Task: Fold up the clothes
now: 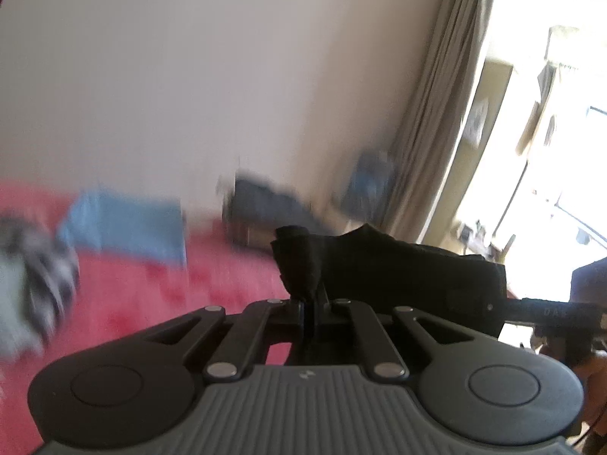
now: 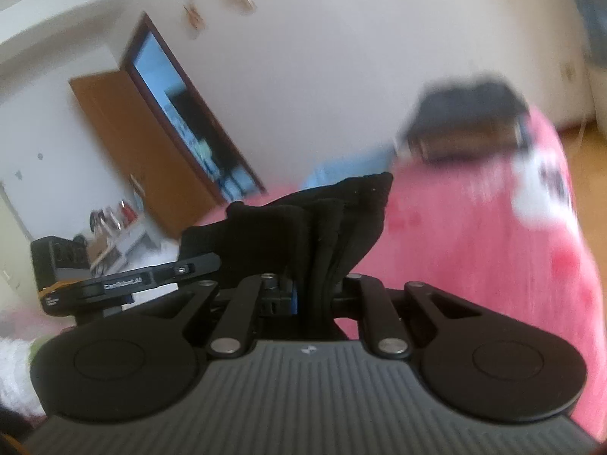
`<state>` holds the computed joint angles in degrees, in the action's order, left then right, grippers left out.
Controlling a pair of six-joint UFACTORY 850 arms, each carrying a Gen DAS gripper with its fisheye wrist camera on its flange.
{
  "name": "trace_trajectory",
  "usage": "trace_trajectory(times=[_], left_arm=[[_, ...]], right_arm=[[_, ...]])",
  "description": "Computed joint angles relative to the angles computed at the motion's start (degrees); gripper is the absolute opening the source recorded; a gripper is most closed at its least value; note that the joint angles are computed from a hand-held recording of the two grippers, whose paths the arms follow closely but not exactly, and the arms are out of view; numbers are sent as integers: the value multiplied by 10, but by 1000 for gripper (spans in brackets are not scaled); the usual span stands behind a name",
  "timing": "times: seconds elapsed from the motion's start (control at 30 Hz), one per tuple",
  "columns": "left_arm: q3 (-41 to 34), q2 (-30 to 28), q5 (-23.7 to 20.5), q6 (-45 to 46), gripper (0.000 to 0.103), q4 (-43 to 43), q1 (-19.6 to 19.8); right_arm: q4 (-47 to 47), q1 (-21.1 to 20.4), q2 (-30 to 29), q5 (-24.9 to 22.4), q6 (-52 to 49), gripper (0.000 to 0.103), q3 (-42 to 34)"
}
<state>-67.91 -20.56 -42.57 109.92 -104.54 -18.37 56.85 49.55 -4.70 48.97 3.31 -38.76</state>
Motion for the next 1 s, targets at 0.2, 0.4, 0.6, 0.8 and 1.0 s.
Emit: trace_trajectory(times=[0.2,0.4,0.6,0.8,1.0], left_arm=[[-82,45,50,-72,5,19,-15],[-187,8,12,-185,5,57,-11],[-309,-81,-33,-268,5,96,-4],[-437,-172,-1,-410,5,177,-1],[-514,-230,174,-516,4,274,-37]], right_arm=[[111,-33,51,-23,-246,10,-114],[232,-76,46,-61,-446,10,-238],[433,-110,-8,-50,-675,10,-377],[532,-169,-108,-72,-775,10,-512],[578,-280,-228,-283,-897,10,-623]])
